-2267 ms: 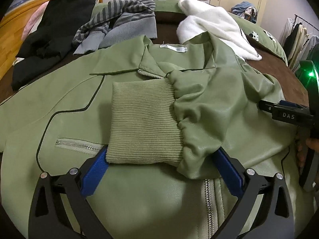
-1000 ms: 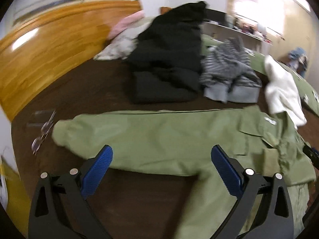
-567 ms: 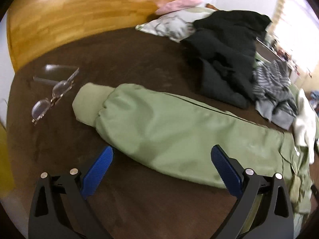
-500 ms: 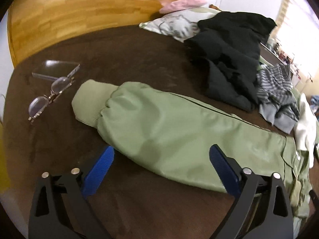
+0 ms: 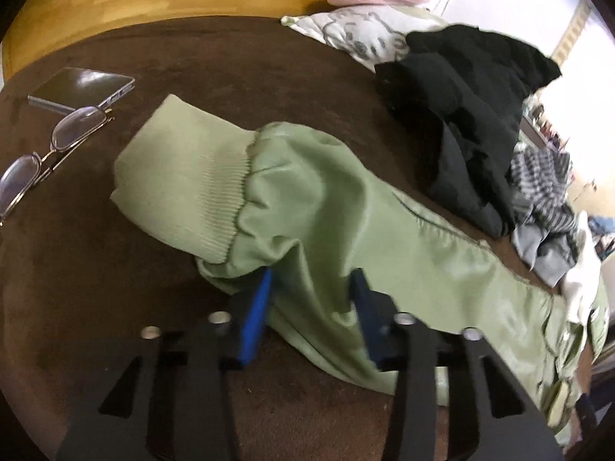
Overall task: Fold large clothes
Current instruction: 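Reach the left gripper to the other sleeve's ribbed cuff and close on it, then lift the cuff with the left gripper and fold the sleeve across the jacket front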
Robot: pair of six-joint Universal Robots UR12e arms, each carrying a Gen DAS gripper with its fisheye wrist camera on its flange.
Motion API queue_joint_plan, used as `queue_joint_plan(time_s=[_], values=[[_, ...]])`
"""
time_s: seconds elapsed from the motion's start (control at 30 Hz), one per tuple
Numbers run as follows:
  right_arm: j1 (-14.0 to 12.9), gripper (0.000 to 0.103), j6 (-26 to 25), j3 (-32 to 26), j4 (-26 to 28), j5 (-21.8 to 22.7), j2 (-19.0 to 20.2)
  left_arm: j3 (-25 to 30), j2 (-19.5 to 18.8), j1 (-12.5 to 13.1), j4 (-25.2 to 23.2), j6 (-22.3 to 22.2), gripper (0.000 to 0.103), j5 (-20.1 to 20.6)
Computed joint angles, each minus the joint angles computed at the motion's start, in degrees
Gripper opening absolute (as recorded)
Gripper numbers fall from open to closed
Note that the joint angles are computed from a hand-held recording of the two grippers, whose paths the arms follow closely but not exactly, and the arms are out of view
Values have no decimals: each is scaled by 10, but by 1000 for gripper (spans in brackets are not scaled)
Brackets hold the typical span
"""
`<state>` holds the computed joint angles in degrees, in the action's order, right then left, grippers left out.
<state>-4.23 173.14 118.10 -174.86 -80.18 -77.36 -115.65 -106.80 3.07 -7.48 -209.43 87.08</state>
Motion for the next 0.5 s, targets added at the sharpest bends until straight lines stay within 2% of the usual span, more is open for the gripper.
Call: queue_joint_plan(time_s=[0.1,0.2,0.4,0.5], values=[[11,97,-8,-18,20,17,10,0,0,-7,6,13,20,12],[26,97,-13,-40,35,26,26,0,2,-14,21,20,12,25],[58,97,-8,-88,84,22,69,2,11,-27,49,35,9,49],[72,97,-12,-100,100,-6,83,3,18,-31,60,53,9,53]])
